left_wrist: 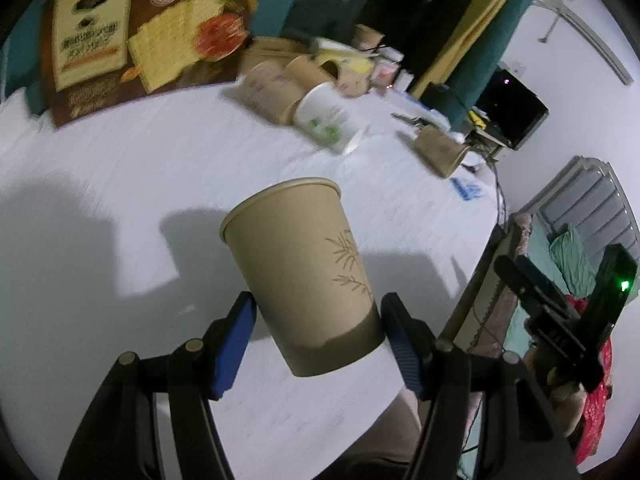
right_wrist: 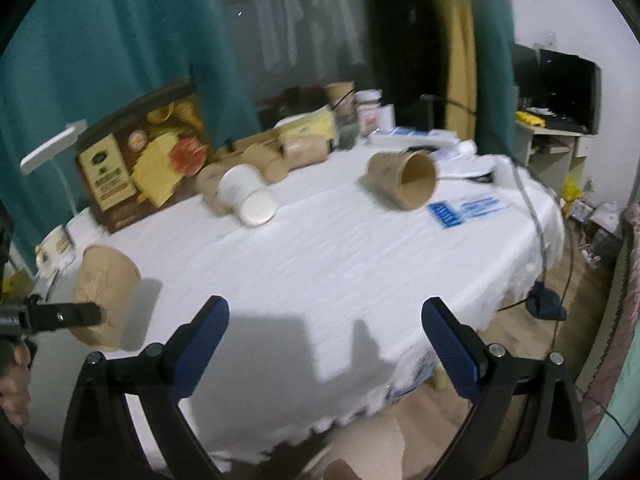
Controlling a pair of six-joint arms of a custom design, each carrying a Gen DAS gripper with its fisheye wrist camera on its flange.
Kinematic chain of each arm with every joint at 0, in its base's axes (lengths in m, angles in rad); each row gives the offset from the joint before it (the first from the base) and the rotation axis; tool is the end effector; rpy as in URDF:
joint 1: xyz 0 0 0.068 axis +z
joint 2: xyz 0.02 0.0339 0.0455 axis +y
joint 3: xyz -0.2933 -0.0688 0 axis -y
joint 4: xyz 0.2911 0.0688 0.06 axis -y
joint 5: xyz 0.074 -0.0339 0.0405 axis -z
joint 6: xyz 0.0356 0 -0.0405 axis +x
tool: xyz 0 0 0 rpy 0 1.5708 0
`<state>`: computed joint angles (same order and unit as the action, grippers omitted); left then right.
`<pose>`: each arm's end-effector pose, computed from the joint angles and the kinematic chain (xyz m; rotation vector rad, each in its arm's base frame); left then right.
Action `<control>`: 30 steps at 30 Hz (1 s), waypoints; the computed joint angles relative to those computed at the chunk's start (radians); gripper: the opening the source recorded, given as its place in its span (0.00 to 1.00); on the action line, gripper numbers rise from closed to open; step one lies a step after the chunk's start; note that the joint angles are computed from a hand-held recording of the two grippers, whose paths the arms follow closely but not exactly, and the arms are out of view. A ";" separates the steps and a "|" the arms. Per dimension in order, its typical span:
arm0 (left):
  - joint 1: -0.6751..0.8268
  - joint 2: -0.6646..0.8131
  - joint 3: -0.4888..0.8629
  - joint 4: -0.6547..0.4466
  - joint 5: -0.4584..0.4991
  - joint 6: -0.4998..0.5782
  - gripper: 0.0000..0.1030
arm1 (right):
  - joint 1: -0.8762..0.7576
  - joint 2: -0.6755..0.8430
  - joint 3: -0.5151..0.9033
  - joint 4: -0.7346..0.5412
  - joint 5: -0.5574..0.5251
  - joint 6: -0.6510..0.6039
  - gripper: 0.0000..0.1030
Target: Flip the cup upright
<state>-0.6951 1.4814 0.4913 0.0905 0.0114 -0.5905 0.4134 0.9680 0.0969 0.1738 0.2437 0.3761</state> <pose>0.2085 -0.1744 0.1093 0.1388 2.5533 -0.5463 0.1594 0.0605 0.1013 0.0864 2.2462 0.1492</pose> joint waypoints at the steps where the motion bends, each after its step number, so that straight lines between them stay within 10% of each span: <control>1: 0.012 -0.007 -0.025 0.017 0.016 -0.003 0.63 | 0.039 0.026 0.009 0.004 0.022 0.020 0.93; 20: 0.057 0.059 -0.105 0.178 0.127 -0.040 0.78 | 0.197 0.076 0.081 -0.110 0.053 0.131 0.93; 30: 0.043 -0.408 -0.308 0.081 -0.100 -0.043 0.80 | 0.185 0.295 0.281 -0.100 -0.192 0.011 0.93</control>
